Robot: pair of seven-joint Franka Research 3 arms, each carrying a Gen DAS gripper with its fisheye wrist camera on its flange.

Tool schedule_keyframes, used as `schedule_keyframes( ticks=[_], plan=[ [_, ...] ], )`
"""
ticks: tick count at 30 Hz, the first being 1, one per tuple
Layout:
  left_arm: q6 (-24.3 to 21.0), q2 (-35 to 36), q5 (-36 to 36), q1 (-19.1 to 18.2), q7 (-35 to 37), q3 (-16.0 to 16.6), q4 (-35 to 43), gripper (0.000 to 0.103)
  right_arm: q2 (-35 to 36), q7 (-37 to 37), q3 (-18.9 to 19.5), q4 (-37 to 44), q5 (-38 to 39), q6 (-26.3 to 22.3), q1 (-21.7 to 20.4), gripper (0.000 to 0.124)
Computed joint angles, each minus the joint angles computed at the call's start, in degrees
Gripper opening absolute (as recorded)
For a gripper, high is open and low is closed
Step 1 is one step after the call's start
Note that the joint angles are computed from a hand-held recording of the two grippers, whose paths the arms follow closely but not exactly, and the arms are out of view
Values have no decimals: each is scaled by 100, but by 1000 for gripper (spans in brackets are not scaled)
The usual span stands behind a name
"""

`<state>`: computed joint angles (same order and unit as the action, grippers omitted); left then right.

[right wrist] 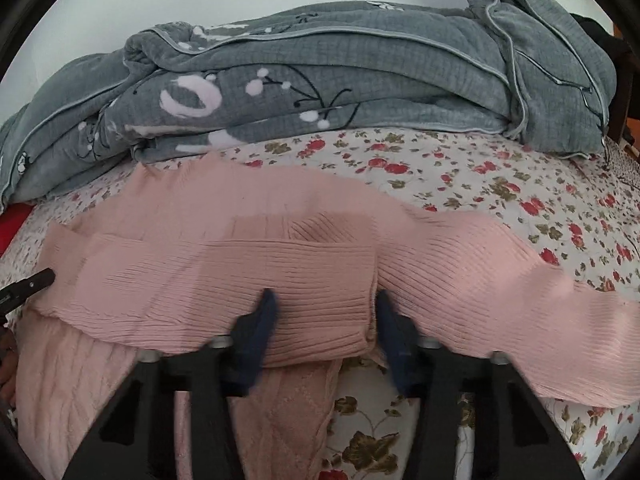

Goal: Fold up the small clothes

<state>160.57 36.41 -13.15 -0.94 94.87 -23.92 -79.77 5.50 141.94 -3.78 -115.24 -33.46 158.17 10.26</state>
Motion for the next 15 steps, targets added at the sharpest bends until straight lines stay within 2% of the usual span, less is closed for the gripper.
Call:
schedule_keyframes(
  ticks=[3,4,6,8,10,12,15],
  plan=[
    [742,-133,-538,492,359,-563,-473,14,-60,304,-39,-68,-306,103,18,18],
    [884,-151,-580,533,316,-598,-530,14,-76,281,-30,-107,-266,209,-11,18],
    [1016,-170,-539,474,7,-471,-556,14,-99,188,-8,-157,-157,323,-51,18],
    [910,-109,-465,499,-174,-477,-464,14,-78,91,12,-134,-63,307,-65,19],
    [813,-139,-300,332,-526,-208,-435,14,-75,0,18,-148,51,358,-79,19],
    [652,-97,-195,313,-665,-171,-338,14,-58,-128,25,-153,198,401,-92,21],
    [395,-64,30,146,-914,56,-189,17,-5,-260,25,-79,333,276,-66,21]
  ],
)
